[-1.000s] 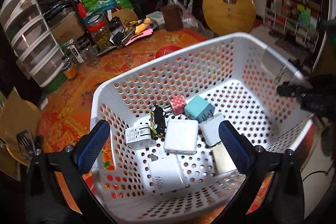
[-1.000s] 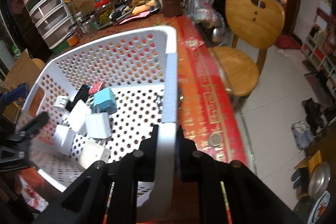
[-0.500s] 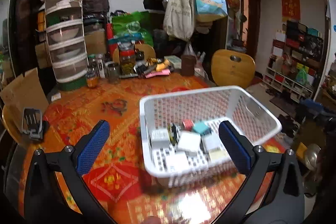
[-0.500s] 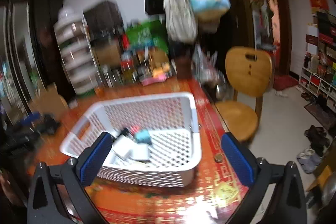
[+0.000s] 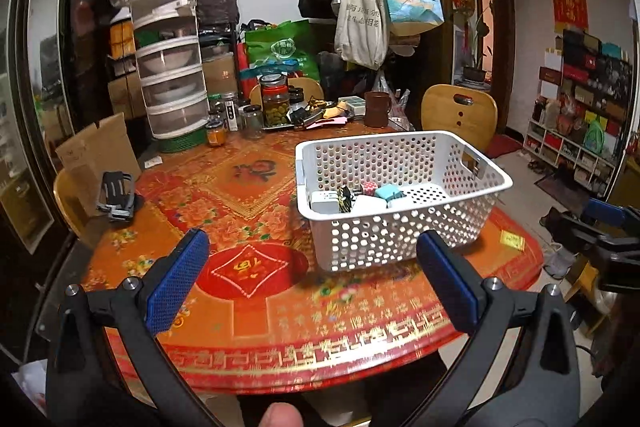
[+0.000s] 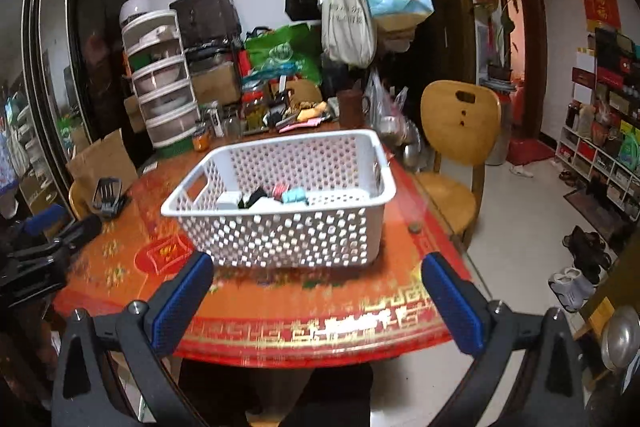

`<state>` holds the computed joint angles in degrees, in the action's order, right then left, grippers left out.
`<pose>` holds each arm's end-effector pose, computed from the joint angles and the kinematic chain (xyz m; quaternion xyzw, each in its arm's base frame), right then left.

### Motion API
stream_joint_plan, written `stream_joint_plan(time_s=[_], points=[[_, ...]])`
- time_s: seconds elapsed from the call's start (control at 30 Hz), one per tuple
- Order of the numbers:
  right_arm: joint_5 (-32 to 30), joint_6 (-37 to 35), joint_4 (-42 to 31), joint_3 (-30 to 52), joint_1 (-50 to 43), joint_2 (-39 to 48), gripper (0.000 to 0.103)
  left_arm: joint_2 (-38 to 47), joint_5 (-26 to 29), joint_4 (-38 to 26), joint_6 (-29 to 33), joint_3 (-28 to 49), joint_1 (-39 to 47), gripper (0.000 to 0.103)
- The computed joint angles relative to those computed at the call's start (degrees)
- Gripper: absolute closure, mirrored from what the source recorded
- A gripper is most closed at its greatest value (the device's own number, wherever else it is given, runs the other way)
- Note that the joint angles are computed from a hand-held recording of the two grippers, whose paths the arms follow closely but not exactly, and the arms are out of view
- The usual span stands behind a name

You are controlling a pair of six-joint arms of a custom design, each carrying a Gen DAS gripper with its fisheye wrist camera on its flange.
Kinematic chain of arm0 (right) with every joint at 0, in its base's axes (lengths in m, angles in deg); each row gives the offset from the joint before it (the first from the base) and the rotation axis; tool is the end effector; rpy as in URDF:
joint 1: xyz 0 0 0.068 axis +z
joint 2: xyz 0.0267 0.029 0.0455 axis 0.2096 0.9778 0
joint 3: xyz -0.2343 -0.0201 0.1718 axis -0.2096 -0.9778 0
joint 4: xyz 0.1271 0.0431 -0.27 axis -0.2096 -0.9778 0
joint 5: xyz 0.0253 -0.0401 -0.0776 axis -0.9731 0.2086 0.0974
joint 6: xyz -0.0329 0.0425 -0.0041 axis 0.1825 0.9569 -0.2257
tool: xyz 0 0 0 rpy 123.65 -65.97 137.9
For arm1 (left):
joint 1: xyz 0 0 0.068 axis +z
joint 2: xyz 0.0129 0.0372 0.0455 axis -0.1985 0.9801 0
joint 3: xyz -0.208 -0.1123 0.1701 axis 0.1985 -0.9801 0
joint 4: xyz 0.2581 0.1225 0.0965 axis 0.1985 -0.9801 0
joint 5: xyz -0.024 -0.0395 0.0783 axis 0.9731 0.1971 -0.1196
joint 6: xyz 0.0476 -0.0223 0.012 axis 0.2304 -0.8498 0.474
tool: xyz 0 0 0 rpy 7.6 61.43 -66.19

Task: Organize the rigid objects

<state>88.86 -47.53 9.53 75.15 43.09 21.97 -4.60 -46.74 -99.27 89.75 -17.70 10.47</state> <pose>0.2201 0.1237 0.2284 -0.0617 0.8728 0.1071 0.4722 0.1588 0.0541 0.2431 -0.0117 0.8579 0.0390 0.5121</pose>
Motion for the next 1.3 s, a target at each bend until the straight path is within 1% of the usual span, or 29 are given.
stream_joint_plan(time_s=[0.03, 0.13, 0.27, 0.37, 0.47, 0.6, 0.9, 0.97, 1.3], points=[[-0.4, 0.3, 0.0, -0.2, 0.1, 0.3, 0.000, -1.5, 0.1, -2.4, 0.2, 0.2, 0.0, 0.001], [-1.0, 1.5, 0.2, -0.5, 0.6, 1.5, 0.000, -2.9, 2.9, -7.8, 0.3, 1.0, 1.8, 0.001], [0.7, 1.2, -0.5, -0.6, 2.4, 2.5, 0.000, -5.4, 0.3, -9.7, -0.4, 0.4, 0.0, 0.001], [0.6, 1.2, -1.5, -0.6, 2.7, 2.7, 0.000, -4.6, -0.8, -10.6, -0.7, 1.0, -1.0, 0.001], [-0.3, 1.1, -2.2, -0.5, 1.9, 2.0, 0.000, -4.4, -2.1, -9.9, -1.2, 0.8, -1.3, 0.001], [-1.4, 1.3, -2.5, -0.4, 0.7, 1.6, 0.000, -1.0, -2.7, -8.5, -2.3, 1.8, -1.5, 0.001], [-2.0, 1.1, -2.2, 0.3, 0.5, 1.7, 0.000, 1.7, -4.5, -6.7, -3.5, 2.1, -3.7, 0.001], [-2.5, 1.3, -2.1, 0.1, 0.2, 1.5, 0.000, 2.2, -6.0, -6.1, -3.8, 2.0, -4.7, 0.001], [-2.0, 0.8, -2.4, 0.3, 0.8, 1.5, 0.000, 2.6, -5.6, -5.7, -4.5, 1.7, -5.3, 0.001]])
